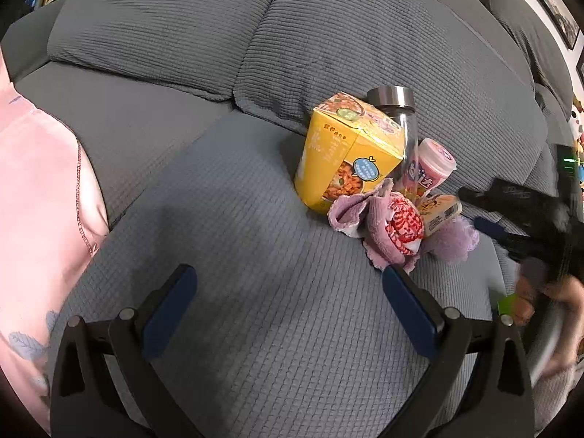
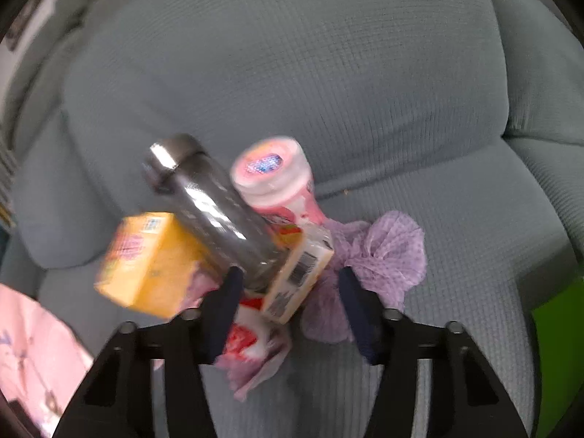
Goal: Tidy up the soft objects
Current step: 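Reach the right gripper toward the white bar beside the pile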
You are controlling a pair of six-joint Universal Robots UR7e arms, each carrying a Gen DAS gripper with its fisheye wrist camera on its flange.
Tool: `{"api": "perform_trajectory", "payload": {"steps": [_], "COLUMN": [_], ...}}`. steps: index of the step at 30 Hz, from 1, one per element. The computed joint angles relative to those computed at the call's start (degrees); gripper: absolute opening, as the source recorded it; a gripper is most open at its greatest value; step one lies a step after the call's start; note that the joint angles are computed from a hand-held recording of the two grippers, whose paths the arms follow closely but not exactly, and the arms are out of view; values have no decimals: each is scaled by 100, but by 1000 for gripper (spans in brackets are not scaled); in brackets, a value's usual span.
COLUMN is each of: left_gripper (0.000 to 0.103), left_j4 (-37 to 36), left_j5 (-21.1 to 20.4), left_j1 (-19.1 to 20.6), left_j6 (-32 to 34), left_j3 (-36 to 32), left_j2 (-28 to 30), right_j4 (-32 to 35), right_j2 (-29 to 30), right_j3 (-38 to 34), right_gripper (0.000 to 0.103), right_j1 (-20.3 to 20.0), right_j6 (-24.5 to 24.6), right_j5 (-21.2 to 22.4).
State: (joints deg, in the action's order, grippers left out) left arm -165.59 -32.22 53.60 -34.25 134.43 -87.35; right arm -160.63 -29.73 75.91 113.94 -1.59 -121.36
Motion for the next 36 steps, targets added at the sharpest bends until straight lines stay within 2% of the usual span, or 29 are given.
{"api": "perform_trajectory", "payload": {"steps": [3, 5, 8, 10, 16, 20, 24, 30, 33, 34, 36], "left_gripper": [101, 101, 101, 101, 101, 101, 100, 97, 92, 90, 86], "left_j4": [2, 28, 35, -16, -7, 3, 51, 62, 201, 290, 385], "left_j5": [-67, -107, -80, -79, -163, -204, -274, -596, -609, -603, -660], "left_j1": [41, 53, 53, 36, 7, -15, -20, 82, 154, 178, 241], "left_j6": [-19, -3, 12, 33, 177, 234, 245, 300, 257, 190, 94], "left_j3": [-15, -29, -38, -20, -12, 17, 32, 8, -67, -89, -118], "left_j2": [-7, -9, 7, 5, 49, 79, 86, 146, 196, 205, 198], "right_j4": [171, 144, 99, 56, 142, 809, 897, 774, 519, 500, 544], "right_j2": [211, 302, 267, 65, -841, -1372, -1627, -1459, -1402, -1373, -1217], "right_j3": [-257, -335, -255, -16, 1033, 1572, 2091, 2217, 2097, 2040, 1794], "right_gripper": [46, 32, 28, 27, 25, 24, 24, 24, 24, 28, 45], "right_j1": [-78, -74, -109, -134, -63, -114, -177, -164, -138, -132, -134], "right_j6": [73, -18, 40, 134, -228, -290, -272, -189, -385, -441, -504], "right_j5": [18, -124, -46, 198, 926, 1590, 1893, 1198, 1181, 1230, 1404]}}
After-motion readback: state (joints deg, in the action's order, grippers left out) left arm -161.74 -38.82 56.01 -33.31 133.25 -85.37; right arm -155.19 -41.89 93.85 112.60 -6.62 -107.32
